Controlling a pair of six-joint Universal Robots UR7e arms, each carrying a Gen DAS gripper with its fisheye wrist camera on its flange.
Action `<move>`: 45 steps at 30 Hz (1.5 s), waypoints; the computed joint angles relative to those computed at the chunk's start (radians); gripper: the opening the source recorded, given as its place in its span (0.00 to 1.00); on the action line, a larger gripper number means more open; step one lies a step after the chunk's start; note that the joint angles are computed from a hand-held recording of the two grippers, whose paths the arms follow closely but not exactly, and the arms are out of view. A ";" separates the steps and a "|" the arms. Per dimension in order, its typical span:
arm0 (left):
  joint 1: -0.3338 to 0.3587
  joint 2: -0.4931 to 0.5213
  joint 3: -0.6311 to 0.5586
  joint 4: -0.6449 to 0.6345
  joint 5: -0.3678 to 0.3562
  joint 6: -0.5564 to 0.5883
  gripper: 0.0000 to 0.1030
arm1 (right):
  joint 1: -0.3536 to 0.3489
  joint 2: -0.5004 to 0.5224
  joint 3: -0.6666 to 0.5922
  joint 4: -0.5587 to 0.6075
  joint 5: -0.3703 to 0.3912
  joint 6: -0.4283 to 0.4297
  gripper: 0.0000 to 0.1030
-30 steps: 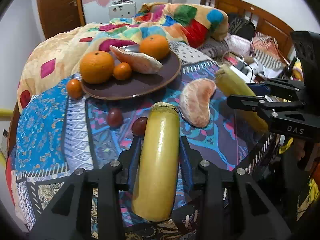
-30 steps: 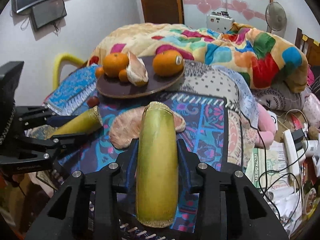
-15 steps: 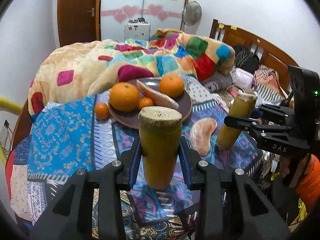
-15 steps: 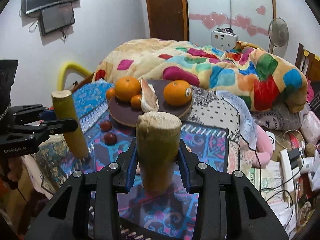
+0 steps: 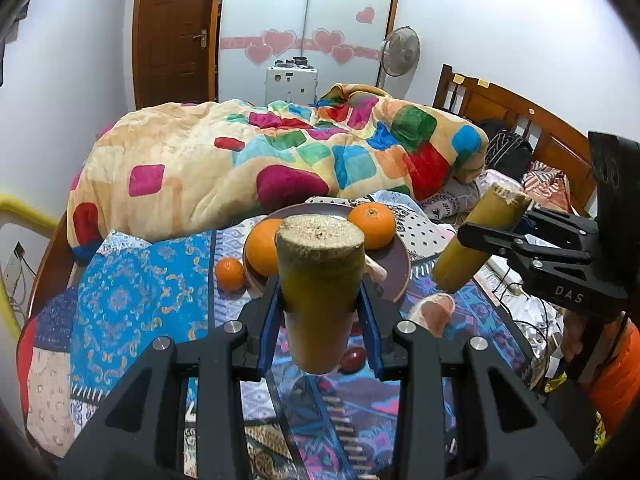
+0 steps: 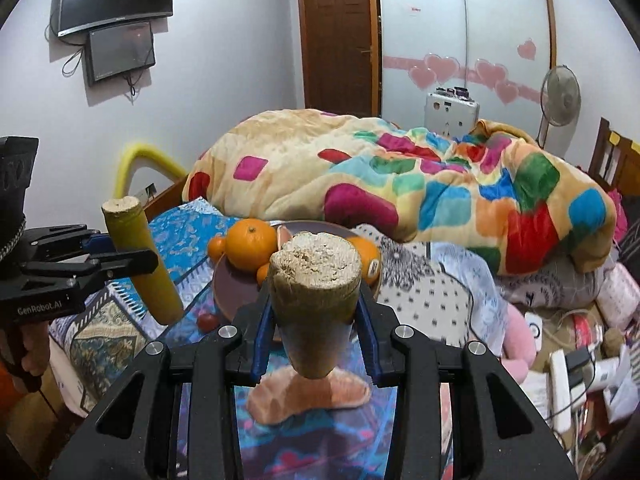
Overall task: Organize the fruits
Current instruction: 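Carry both yellow fruits onto the purple plate and open both tools, then lift the left tool off the plate while the right tool moves to the pomelo segment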
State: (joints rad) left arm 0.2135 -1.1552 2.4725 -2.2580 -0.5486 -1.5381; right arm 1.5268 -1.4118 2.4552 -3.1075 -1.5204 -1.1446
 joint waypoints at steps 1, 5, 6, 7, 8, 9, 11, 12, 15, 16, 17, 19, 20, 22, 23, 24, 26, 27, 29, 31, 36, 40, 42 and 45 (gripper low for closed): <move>0.009 0.003 -0.003 -0.009 0.005 0.012 0.35 | 0.005 0.008 -0.003 -0.004 -0.006 -0.002 0.33; 0.061 0.029 -0.013 -0.071 0.018 0.087 0.35 | 0.037 0.082 -0.028 -0.050 -0.063 -0.009 0.33; 0.077 0.038 -0.019 -0.080 0.024 0.102 0.35 | 0.044 0.101 -0.035 -0.062 -0.077 -0.008 0.33; 0.094 0.048 -0.025 -0.089 0.029 0.120 0.35 | 0.049 0.118 -0.042 -0.069 -0.091 -0.007 0.33; 0.103 0.053 -0.027 -0.096 0.031 0.128 0.35 | 0.053 0.135 -0.051 -0.070 -0.104 -0.006 0.33; 0.119 0.060 -0.027 -0.124 0.035 0.149 0.35 | 0.055 0.151 -0.059 -0.069 -0.116 -0.004 0.33; 0.154 0.074 -0.022 -0.214 0.034 0.211 0.35 | 0.057 0.183 -0.072 -0.083 -0.121 -0.008 0.33; 0.168 0.081 -0.023 -0.246 0.033 0.233 0.35 | 0.061 0.197 -0.079 -0.089 -0.120 -0.006 0.33; 0.214 0.107 -0.025 -0.351 0.039 0.319 0.35 | 0.071 0.235 -0.098 -0.100 -0.127 -0.004 0.33; 0.223 0.110 -0.027 -0.370 0.039 0.336 0.35 | 0.072 0.252 -0.102 -0.111 -0.128 -0.010 0.33; 0.232 0.117 -0.029 -0.393 0.041 0.357 0.35 | 0.073 0.259 -0.104 -0.116 -0.128 -0.013 0.33; 0.250 0.132 -0.036 -0.431 0.045 0.392 0.35 | 0.074 0.280 -0.113 -0.122 -0.128 -0.012 0.33; 0.257 0.138 -0.037 -0.449 0.045 0.405 0.35 | 0.074 0.286 -0.116 -0.122 -0.128 -0.011 0.33; 0.268 0.148 -0.038 -0.477 0.047 0.425 0.35 | 0.074 0.293 -0.119 -0.122 -0.128 -0.004 0.33; 0.270 0.152 -0.039 -0.483 0.051 0.429 0.35 | 0.075 0.293 -0.120 -0.121 -0.128 0.002 0.33; 0.270 0.153 -0.042 -0.466 0.059 0.415 0.36 | 0.073 0.290 -0.118 -0.115 -0.127 0.004 0.34; 0.267 0.149 -0.045 -0.436 0.066 0.398 0.41 | 0.069 0.281 -0.115 -0.110 -0.121 0.014 0.39; 0.264 0.147 -0.041 -0.439 0.067 0.398 0.43 | 0.063 0.269 -0.111 -0.103 -0.111 0.022 0.45; 0.249 0.139 -0.034 -0.417 0.077 0.370 0.48 | 0.057 0.254 -0.109 -0.091 -0.089 0.036 0.49; 0.234 0.128 -0.028 -0.396 0.085 0.355 0.48 | 0.054 0.236 -0.099 -0.091 -0.079 0.040 0.50; 0.194 0.089 -0.027 -0.276 0.083 0.271 0.48 | 0.050 0.192 -0.057 -0.131 -0.078 0.016 0.52; 0.150 0.059 -0.030 -0.151 0.071 0.183 0.48 | 0.038 0.146 -0.030 -0.125 -0.061 0.016 0.55; 0.122 0.043 -0.028 -0.087 0.061 0.131 0.48 | 0.032 0.125 -0.014 -0.125 -0.055 0.015 0.59; 0.090 0.030 -0.032 0.003 0.048 0.064 0.48 | 0.019 0.088 0.010 -0.109 -0.045 0.012 0.60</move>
